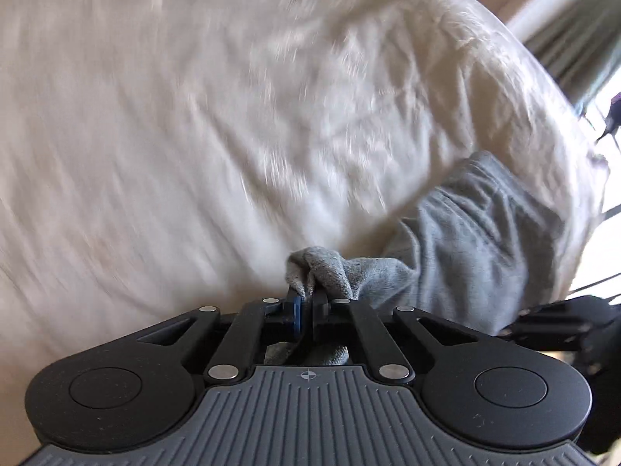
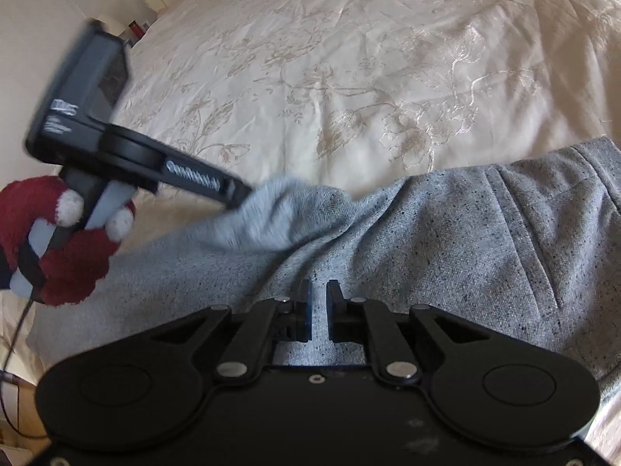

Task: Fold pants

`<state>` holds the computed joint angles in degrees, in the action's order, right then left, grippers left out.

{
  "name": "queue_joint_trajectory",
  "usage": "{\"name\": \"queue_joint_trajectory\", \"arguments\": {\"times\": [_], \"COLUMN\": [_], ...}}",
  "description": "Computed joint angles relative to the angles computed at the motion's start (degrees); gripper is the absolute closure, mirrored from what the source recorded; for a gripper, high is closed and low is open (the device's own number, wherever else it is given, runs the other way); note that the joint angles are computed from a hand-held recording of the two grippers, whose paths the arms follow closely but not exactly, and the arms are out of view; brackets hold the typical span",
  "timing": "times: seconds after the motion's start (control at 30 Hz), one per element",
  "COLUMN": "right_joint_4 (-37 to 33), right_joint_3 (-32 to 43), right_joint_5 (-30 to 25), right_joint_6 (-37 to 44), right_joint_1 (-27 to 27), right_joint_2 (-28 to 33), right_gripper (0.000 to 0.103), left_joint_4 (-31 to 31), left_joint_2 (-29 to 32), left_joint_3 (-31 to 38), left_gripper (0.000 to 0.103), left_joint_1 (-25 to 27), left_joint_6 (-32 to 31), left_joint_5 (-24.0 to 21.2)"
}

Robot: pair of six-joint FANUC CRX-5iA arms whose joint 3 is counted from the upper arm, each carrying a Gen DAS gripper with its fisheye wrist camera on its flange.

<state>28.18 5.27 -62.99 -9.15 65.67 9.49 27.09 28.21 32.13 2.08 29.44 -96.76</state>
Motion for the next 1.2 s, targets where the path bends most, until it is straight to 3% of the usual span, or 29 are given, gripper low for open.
{"name": "queue_joint_trajectory", "arguments": {"times": [0.13,0.2,0.27,0.37,0.43,0.57,0.7,0.77,0.8,0.97,1.1,1.2], "right_joint_4": [0.49,0.16,-0.38,-0.57,-0.64,-0.65,-4.85,-7.63,-7.94,-8.05,-8.84,-8.99], "right_joint_3": [-0.32,-0.13,0.33,1.01,0.87,2.1,5.12,3.89,2.54,2.85,5.1,5.0], "right_joint_5": [0.01,-0.06,-0.41,-1.31,-1.28,-2.33,-10.99,-14.1,-14.24,-17.34,-19.47,-19.39], "right_joint_6": [-0.41,0.35,1.38,2.47,2.6,6.62,9.38,6.17,3.96,2.35,3.84,3.83], "right_joint_1": [-0.3,-0.72,-1.21,-1.49,-1.8,-2.7,-2.51,-1.72,-1.08,0.71,0.37,0.31], "right_joint_2": [0.01,0.27,0.63,0.85,0.62,1.43,3.15,1.98,0.88,0.47,2.29,2.29], "right_gripper": [0.092,0.092,0.092,0.091,0.088,0.086,0.086,0.101,0.103,0.103,0.103,0.103], "left_joint_4": [-2.96,-5.11,-5.66,-2.8,-1.45,-1.84,-3.7,-4.79,-5.0,2.29,11.25,9.94], "left_joint_2": [-5.9,-5.61,-3.27,1.78,3.62,4.92,6.67,6.47,5.92,-0.85,-5.75,-7.12], "left_joint_3": [-8.81,-9.79,-7.68,-1.3,1.16,4.04,7.19,8.09,8.2,1.03,-7.94,-11.26], "left_gripper": [0.098,0.097,0.096,0.094,0.094,0.097,0.097,0.097,0.097,0.097,0.097,0.096], "left_joint_1": [-0.98,-1.85,-2.21,-0.67,0.33,1.13,1.42,1.55,1.71,3.77,5.92,5.31], "left_joint_6": [-10.1,-9.05,-3.87,4.63,5.49,6.01,11.32,12.35,12.14,6.48,3.66,2.77], "left_joint_5": [11.33,13.25,11.51,5.43,3.02,1.51,3.37,4.96,5.89,10.13,7.5,4.4]}}
